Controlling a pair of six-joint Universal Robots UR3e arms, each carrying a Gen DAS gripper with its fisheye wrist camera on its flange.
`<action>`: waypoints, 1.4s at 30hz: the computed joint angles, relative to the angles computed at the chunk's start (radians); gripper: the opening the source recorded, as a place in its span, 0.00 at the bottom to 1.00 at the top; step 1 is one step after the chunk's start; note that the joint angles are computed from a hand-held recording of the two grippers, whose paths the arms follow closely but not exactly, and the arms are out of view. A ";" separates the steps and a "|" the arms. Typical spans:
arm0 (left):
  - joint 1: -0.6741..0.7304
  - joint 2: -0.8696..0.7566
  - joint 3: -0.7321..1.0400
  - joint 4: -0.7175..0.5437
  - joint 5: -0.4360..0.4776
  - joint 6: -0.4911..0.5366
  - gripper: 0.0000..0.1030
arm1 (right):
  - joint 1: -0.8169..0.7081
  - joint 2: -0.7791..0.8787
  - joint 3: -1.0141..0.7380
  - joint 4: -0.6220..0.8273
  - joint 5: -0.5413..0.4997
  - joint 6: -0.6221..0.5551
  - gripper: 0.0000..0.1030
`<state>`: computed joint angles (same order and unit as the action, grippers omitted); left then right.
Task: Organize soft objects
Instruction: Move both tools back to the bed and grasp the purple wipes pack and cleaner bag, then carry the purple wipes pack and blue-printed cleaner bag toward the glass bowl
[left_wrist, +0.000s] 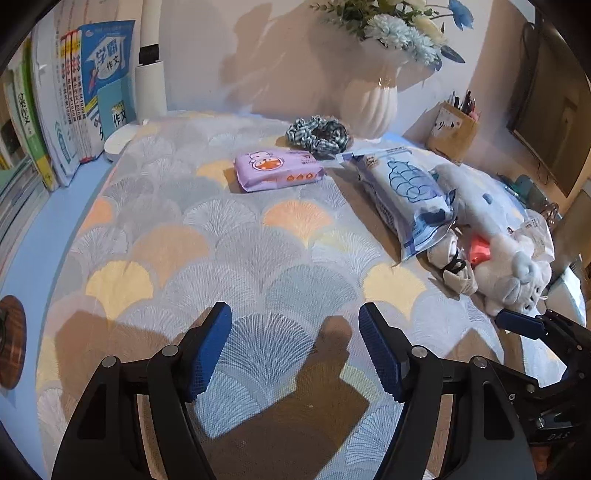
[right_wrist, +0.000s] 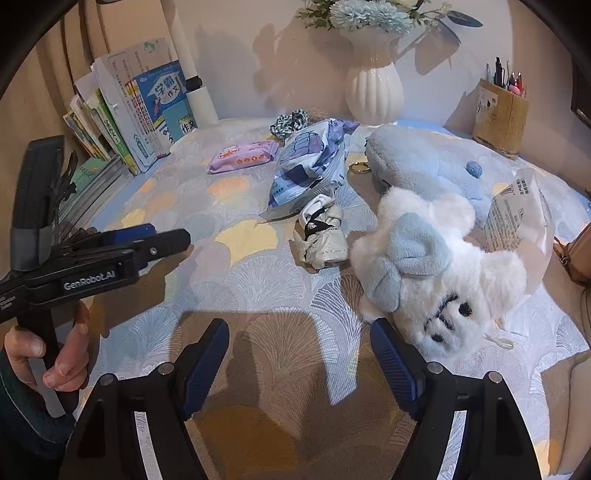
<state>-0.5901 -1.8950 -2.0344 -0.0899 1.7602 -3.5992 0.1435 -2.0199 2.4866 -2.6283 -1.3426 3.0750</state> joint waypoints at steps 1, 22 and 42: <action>0.000 0.008 0.004 -0.022 0.000 -0.003 0.68 | -0.001 -0.001 0.000 0.000 0.000 -0.001 0.75; 0.276 -0.187 0.488 -0.312 -0.254 0.558 0.82 | 0.151 0.647 -0.732 0.133 -0.158 0.166 0.75; 0.183 -0.156 0.432 -0.306 -0.151 0.506 0.38 | 0.077 0.605 -0.596 -0.033 0.001 0.104 0.49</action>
